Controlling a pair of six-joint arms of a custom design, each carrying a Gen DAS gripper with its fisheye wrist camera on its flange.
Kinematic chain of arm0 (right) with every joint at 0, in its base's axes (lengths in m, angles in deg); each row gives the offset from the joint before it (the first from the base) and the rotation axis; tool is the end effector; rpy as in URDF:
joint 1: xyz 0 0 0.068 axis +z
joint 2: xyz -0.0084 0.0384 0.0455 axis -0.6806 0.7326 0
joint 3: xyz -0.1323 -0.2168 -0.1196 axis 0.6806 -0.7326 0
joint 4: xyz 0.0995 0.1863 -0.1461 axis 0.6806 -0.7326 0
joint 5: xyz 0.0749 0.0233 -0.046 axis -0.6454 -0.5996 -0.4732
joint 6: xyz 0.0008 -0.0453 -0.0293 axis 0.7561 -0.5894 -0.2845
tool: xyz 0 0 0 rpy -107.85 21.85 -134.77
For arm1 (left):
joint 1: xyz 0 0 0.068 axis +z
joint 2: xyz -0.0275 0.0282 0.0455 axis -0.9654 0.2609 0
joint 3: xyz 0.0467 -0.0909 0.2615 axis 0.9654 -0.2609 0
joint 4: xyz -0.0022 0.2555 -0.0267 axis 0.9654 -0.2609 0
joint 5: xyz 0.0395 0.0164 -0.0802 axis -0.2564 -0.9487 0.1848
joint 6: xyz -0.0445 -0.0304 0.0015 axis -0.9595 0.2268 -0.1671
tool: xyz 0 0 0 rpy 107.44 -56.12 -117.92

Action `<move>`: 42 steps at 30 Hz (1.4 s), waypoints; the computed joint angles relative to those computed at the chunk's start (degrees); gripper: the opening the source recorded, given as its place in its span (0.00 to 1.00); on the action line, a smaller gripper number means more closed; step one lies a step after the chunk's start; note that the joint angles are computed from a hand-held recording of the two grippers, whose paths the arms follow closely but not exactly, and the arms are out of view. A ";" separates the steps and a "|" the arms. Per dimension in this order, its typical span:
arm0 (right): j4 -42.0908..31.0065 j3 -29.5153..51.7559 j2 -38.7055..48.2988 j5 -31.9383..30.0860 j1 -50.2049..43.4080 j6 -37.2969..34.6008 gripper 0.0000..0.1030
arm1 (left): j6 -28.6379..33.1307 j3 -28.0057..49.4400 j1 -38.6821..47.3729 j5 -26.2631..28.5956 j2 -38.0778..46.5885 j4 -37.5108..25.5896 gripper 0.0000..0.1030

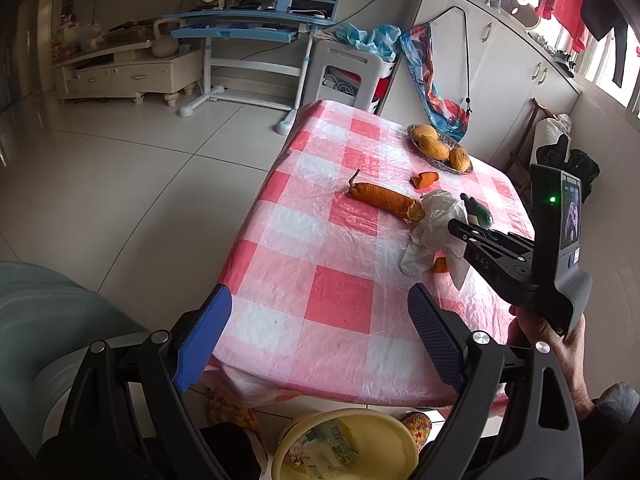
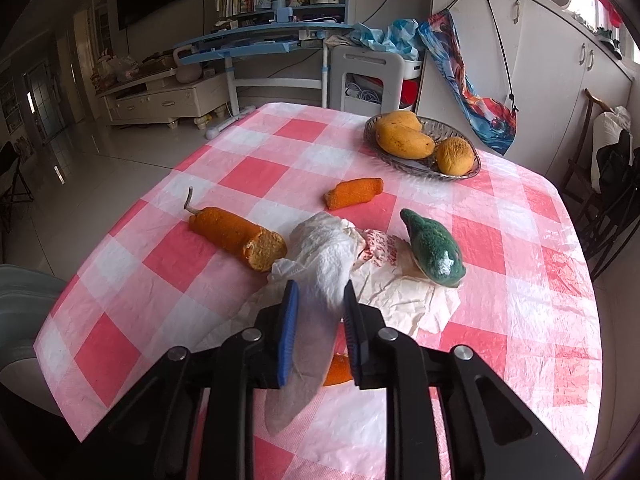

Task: Collect trash
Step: 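Close the right gripper on the white plastic wrap and lift it, then grasp the long orange sweet-potato peel with the left gripper while the right holds the wrap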

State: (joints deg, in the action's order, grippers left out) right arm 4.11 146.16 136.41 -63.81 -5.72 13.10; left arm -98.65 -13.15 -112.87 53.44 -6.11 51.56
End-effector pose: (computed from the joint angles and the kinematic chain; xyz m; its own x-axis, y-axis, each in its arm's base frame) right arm 0.3291 0.2437 0.1774 -0.6464 -0.3522 -0.6768 -0.4621 0.8866 -0.0200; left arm 0.1808 -0.1209 0.2210 -0.6795 -0.3631 -0.6375 -0.3002 0.9305 -0.2100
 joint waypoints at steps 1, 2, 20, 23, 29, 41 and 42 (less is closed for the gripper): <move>0.55 -0.53 -0.56 0.50 0.26 -0.40 0.07 | -0.05 -0.07 -0.04 0.02 0.03 0.07 0.84; 1.10 -1.24 -1.34 0.29 0.26 -0.55 0.05 | -0.08 -0.14 -0.14 -0.02 0.02 0.11 0.84; 0.90 1.23 -0.36 1.07 -0.31 -1.05 0.51 | -0.77 0.34 -2.97 -0.77 0.74 0.01 0.84; -5.16 7.61 3.91 0.25 0.23 -3.33 0.19 | -0.79 0.05 -2.38 -0.15 0.36 0.15 0.84; -1.08 0.55 -4.68 -7.38 -0.22 -2.40 0.02 | -0.73 -0.62 -1.67 0.58 -0.39 0.69 0.84; 6.14 -18.53 -26.12 -21.10 -12.02 8.58 0.02 | 34.77 12.19 6.38 5.88 12.46 7.77 0.83; 6.76 -19.06 -26.18 -22.36 -12.94 9.56 0.02 | 40.88 14.00 7.78 7.59 14.75 9.31 0.83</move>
State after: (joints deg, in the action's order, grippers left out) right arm 10.87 127.10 110.23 -86.17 -18.67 22.66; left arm -57.77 0.85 -105.09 61.03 8.63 60.88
